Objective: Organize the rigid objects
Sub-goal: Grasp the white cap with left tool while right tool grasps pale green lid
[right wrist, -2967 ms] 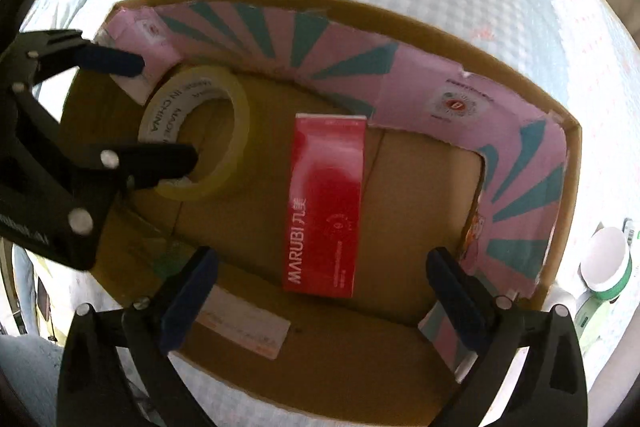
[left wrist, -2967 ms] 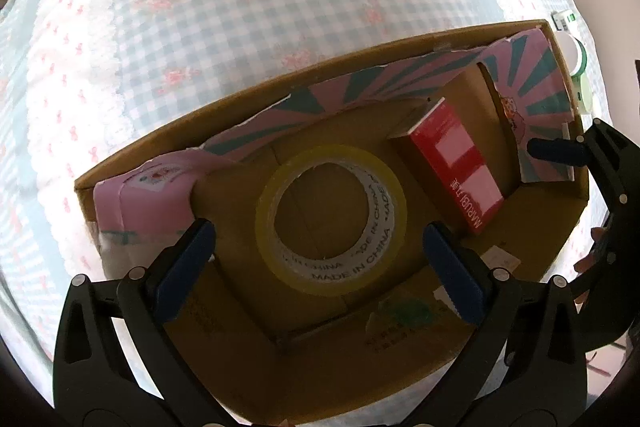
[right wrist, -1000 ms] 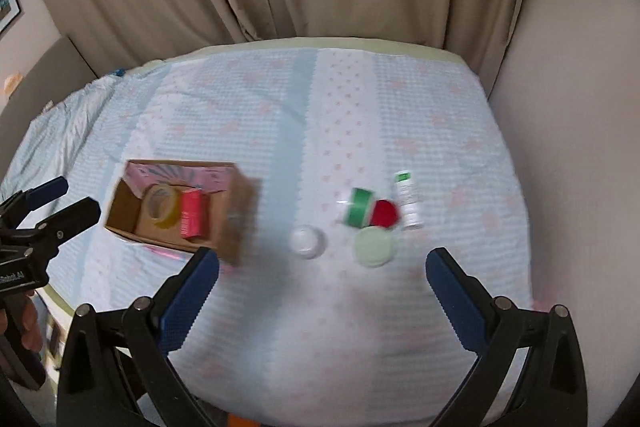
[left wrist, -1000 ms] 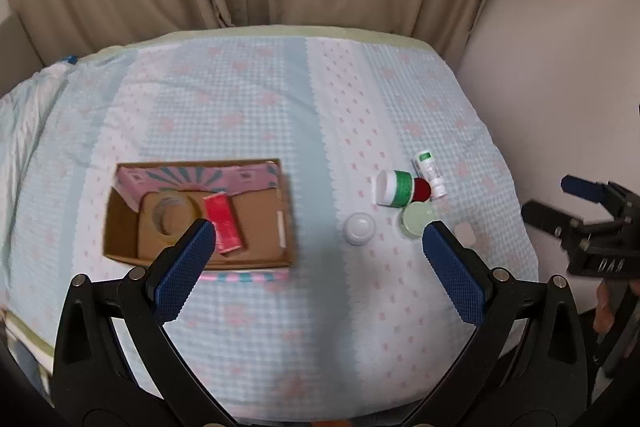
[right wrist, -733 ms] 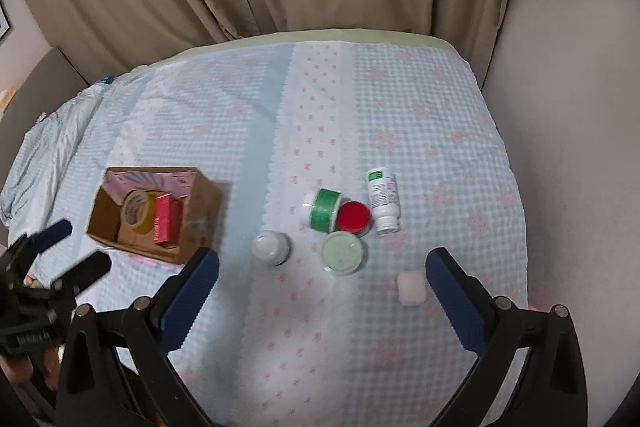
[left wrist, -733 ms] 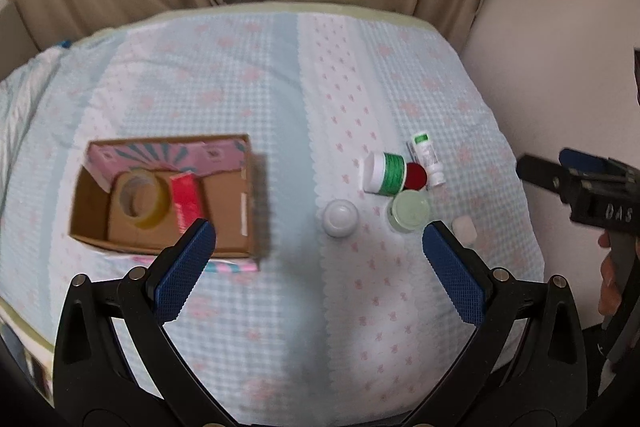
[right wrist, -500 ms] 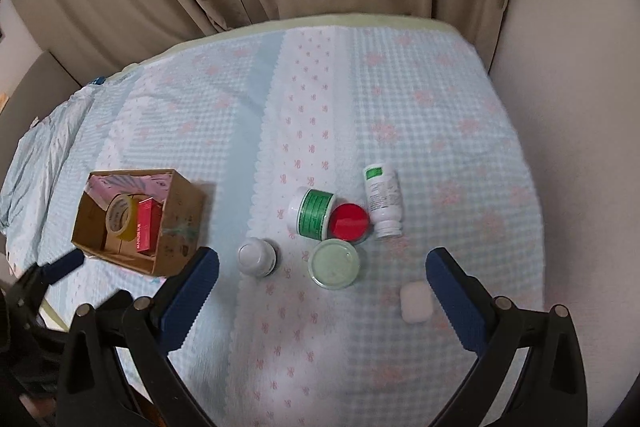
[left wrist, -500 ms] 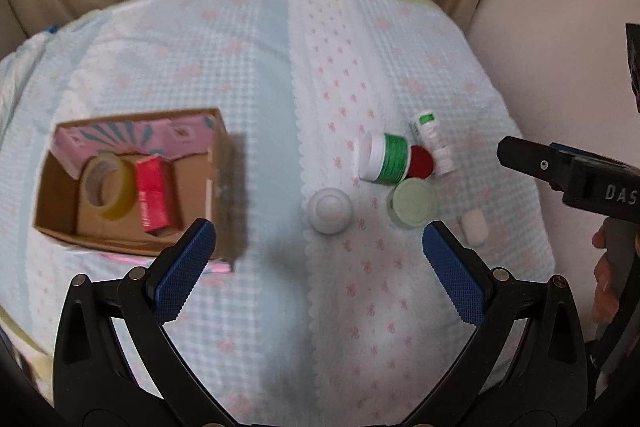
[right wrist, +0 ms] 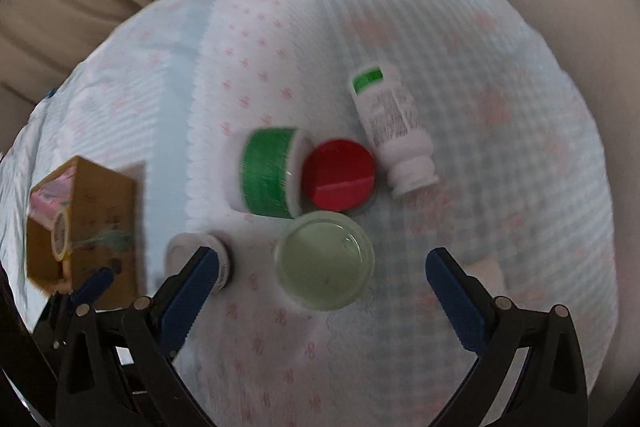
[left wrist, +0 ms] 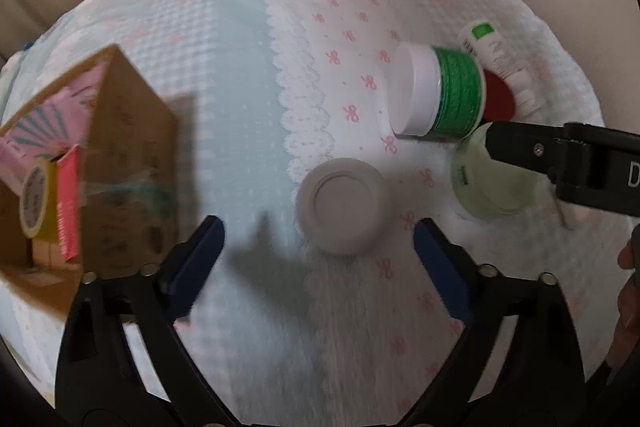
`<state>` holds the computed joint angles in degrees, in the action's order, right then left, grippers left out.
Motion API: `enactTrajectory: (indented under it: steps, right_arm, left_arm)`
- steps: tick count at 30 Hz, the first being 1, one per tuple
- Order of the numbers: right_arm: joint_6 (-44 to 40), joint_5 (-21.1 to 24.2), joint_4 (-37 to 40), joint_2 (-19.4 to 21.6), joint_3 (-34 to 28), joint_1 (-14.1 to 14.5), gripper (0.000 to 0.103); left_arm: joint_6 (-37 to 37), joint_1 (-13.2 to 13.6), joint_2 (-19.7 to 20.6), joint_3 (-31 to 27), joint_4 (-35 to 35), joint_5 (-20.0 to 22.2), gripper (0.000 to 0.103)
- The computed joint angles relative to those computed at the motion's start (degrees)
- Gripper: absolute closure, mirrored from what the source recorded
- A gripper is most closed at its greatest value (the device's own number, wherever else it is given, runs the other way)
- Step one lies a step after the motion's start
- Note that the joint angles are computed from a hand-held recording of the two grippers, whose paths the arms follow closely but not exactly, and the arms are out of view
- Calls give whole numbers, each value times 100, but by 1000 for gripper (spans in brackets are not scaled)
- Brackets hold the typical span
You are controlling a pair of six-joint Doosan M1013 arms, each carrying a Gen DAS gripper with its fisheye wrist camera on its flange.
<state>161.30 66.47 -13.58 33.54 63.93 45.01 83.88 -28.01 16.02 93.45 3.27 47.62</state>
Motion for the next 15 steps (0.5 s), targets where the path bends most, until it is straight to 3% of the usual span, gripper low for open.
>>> enactTrajectory:
  steps: [4, 11, 12, 15]
  right_arm:
    - [105, -38, 11, 101, 22, -17, 0]
    - [190, -154, 278, 204, 87, -79, 7]
    - [192, -129, 281, 221, 70, -81, 9]
    - [72, 53, 360, 305, -47, -108, 24]
  left_arm:
    - [193, -58, 211, -25, 30, 18, 30]
    - [288, -64, 322, -72, 77, -54, 32]
    - [313, -58, 341, -96, 57, -35, 32]
    - [611, -6, 383, -152, -244, -25, 48]
